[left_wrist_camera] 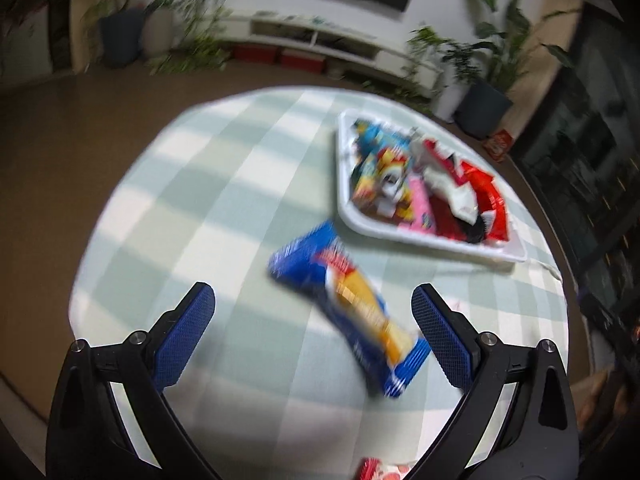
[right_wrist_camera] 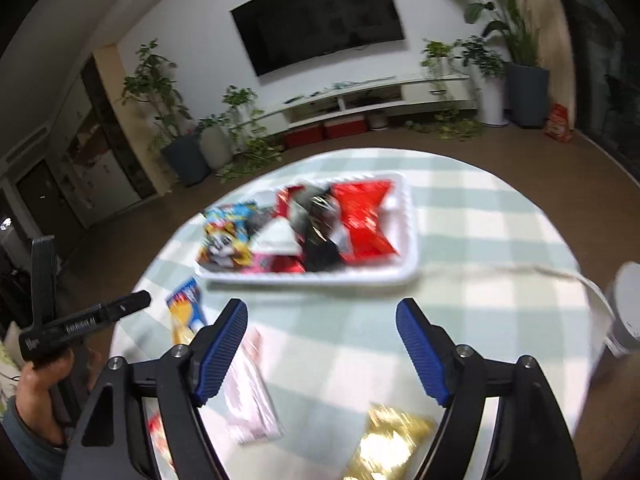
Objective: Organize snacks
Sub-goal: 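Grasp the blue cake bar with the left tool and lift it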
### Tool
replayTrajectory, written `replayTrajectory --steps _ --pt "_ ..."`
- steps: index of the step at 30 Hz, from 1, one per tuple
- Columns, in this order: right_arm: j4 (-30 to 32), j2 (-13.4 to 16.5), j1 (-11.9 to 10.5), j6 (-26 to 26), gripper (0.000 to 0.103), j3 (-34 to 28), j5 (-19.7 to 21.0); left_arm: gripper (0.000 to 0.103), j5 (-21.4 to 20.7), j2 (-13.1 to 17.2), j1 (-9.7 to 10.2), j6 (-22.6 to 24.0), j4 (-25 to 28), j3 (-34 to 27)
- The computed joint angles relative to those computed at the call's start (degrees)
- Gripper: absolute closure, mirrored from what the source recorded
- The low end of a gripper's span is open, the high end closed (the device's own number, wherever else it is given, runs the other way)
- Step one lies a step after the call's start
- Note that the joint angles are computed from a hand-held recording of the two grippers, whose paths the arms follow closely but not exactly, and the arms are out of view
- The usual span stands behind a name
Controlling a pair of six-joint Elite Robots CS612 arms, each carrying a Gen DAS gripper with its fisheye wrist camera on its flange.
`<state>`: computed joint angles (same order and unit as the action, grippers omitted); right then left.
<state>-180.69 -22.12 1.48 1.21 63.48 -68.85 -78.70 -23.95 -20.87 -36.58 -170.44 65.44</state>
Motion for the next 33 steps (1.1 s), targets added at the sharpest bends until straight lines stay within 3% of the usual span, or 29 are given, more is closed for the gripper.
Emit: replayTrajectory --steps 5,14,16,23,25,33 --pt "-7.6 -0.2 -0.5 2.0 0.021 3.8 -3.0 0.003 -0.8 0.6 -0.6 -0.9 4.0 -1.1" --pt "-3.0 0.8 -0.9 2.4 0.021 2.0 -0.8 0.005 0.9 4.9 -1.19 1.6 17.1 -11.4" --pt "-2.9 0.8 -1.1 2.8 0.021 1.9 -0.1 0.019 1.0 5.6 -1.21 1.8 18.8 -12.8" --pt "-1.8 1.0 -1.2 3.1 0.021 1.7 1.5 0.033 2.8 6.9 -1.27 3.0 21.9 -15.6" --pt "-1.4 1.0 -1.2 2.6 0.021 1.7 1.7 0.053 3.8 7.2 -1.39 4.6 22.3 -16.2" --pt "0.2 1.0 -0.9 0.2 0.021 1.6 2.2 0.071 3.3 6.8 -0.89 7.2 21.6 -15.5"
